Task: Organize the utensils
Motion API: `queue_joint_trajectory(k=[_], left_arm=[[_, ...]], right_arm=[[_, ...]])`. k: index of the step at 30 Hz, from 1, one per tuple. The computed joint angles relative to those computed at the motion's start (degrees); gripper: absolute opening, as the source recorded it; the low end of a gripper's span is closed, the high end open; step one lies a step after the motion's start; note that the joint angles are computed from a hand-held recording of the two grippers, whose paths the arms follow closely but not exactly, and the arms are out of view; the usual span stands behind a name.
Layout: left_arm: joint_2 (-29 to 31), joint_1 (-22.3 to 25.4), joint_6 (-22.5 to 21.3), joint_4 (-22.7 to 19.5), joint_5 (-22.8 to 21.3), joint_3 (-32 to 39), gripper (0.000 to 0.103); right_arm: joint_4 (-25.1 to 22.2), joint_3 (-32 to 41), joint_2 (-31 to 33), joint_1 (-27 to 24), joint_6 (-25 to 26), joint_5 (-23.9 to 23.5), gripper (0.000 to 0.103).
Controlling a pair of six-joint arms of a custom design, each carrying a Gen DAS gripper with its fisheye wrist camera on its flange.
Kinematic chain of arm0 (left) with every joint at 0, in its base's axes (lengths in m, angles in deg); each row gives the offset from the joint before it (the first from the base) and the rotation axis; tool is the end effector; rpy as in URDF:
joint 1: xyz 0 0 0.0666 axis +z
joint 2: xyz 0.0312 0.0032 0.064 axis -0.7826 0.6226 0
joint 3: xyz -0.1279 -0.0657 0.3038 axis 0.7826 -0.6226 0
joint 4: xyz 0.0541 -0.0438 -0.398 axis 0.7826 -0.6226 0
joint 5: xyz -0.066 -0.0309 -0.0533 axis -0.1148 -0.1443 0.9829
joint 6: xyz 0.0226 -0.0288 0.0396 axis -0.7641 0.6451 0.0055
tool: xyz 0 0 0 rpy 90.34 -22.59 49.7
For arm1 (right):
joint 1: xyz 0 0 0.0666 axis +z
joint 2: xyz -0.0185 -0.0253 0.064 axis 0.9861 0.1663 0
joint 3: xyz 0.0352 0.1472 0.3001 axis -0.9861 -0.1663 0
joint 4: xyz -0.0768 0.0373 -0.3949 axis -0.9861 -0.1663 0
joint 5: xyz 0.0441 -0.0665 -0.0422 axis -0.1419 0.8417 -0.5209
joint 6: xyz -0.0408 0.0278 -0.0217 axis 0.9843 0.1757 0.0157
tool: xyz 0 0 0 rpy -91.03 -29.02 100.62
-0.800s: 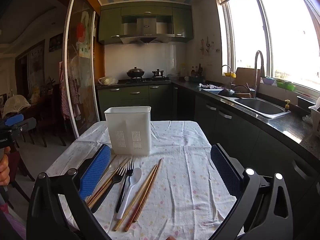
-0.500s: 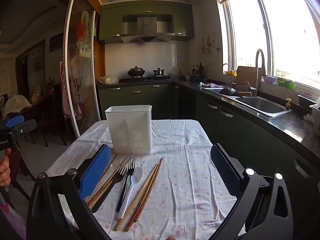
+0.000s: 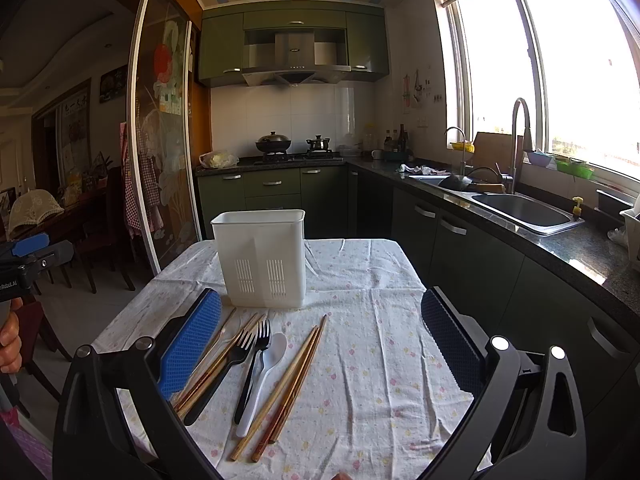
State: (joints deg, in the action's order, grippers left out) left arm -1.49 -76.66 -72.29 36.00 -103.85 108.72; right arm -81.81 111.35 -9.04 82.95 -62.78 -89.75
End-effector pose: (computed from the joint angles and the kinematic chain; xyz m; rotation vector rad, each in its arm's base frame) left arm 0.3263 -0.1433 0.5251 0.1560 1.9543 -0.0863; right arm 0.3055 0.0137 0.5244 -0.0122 1.9208 0.0707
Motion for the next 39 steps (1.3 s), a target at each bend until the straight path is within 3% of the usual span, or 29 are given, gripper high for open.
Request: queue_joint_trajectory(k=[39], left_arm=[[1.3,-0.5,1.1,-0.3,0.5,0.2,0.097]], right_arm=[[-0.1,0.0,0.2,0.0,0.1,-0.1,0.099]])
